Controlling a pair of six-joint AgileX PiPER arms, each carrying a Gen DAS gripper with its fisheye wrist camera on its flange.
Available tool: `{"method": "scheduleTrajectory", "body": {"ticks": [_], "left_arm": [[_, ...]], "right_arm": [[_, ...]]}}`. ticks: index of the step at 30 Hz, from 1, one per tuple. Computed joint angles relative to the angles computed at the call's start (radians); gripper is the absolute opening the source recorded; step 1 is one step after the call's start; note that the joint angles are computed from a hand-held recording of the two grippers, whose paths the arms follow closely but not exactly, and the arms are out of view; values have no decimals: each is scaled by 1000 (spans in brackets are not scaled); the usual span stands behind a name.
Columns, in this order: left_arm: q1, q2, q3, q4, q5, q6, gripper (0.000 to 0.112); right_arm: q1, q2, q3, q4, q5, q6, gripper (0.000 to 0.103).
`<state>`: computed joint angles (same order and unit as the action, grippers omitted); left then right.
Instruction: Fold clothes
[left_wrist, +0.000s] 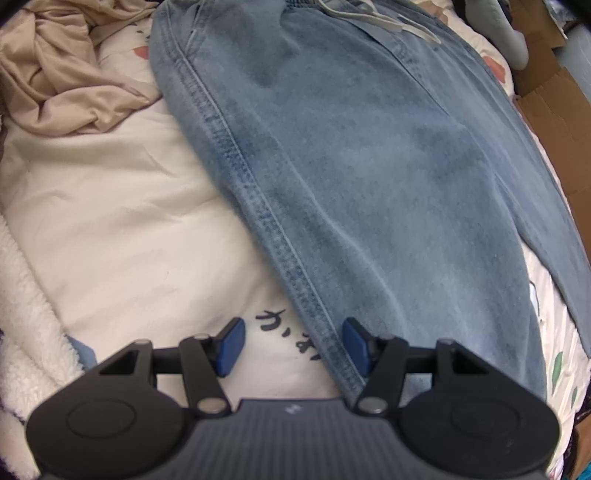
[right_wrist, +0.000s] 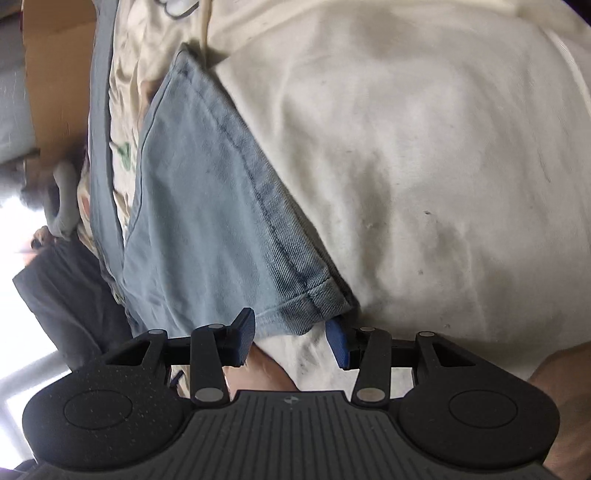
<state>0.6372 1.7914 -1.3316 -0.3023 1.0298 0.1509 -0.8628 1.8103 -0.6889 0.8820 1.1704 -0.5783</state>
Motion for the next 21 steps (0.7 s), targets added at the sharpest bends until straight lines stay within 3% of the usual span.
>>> {"method": "scheduleTrajectory", "body": {"ticks": [10,17,20,21], "left_arm": [[12,11,-14,-1,-3,7,62],[25,19,-22,-19,-2,16,62],[45,22,-19,-53,-17,12,61],[51,23,-20,-61,-23,3,61]], "right_arm": [[-146,-41,40,68,21,-63,45],[-60,-10,5,105,26,-97,44],[-13,12,-24,99,-2,-90,34],[3,14,-32,97,-12,-86,22]]}}
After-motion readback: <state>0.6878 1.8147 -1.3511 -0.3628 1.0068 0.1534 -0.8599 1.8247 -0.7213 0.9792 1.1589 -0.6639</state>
